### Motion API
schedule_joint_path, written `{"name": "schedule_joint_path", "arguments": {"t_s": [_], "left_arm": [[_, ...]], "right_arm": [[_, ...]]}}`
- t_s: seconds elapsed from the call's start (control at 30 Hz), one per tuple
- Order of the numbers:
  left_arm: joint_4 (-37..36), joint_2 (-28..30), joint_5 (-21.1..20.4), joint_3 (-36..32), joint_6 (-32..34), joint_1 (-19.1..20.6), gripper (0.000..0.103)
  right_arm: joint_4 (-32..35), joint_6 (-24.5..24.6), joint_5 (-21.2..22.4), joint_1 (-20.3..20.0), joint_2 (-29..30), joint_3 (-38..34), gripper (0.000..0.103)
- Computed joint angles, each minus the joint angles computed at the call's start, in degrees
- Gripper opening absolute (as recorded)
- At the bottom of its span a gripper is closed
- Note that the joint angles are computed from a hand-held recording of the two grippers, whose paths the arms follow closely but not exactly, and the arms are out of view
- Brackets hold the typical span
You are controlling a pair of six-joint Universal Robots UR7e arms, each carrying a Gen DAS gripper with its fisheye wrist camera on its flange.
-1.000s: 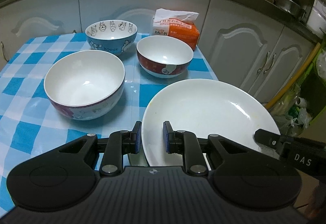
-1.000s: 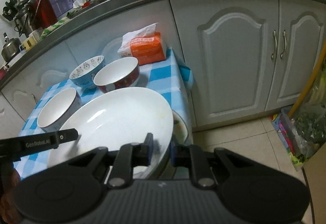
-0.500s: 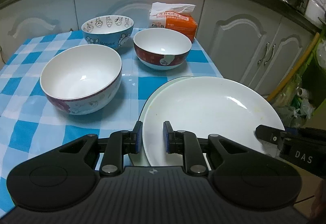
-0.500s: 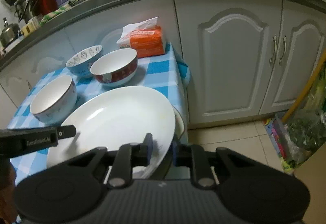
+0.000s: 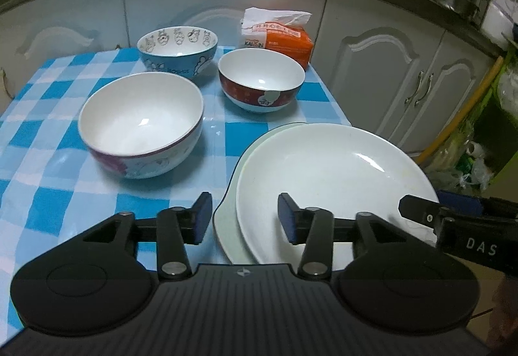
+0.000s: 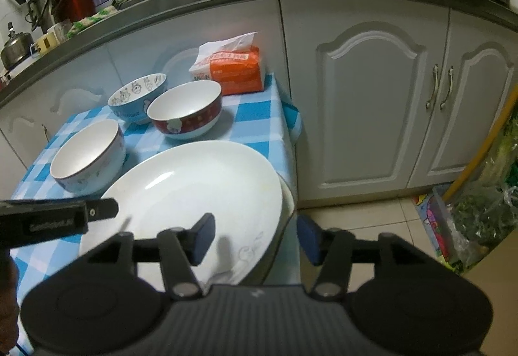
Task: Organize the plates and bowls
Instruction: 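Lift the white plate with the left tool and carry it over the green plates, then lower the white plate onto the green plate stack and open the left tool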
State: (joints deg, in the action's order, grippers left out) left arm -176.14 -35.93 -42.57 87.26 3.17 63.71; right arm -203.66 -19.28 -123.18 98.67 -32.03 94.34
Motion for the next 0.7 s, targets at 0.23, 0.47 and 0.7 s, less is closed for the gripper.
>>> {"name": "schedule_joint_path", "arguments": {"t_s": [0.23, 0.47, 0.7], "left_arm": [[4.2, -5.6, 0.0, 5.1, -3.9, -1.3, 0.078], [8.3, -11.6, 1.0, 10.7, -8.8, -3.1, 0.099], [14.1, -16.5, 5.2, 15.3, -14.2, -5.4, 0.102]], "right_arm": [[0.4, 0.6, -0.8, 1.3, -1.6, 1.4, 0.075], [3.7, 3.2, -1.1, 3.2, -3.5, 2.9, 0.083], [7.9, 7.8, -0.5, 4.9, -5.4, 4.2, 0.092]]}}
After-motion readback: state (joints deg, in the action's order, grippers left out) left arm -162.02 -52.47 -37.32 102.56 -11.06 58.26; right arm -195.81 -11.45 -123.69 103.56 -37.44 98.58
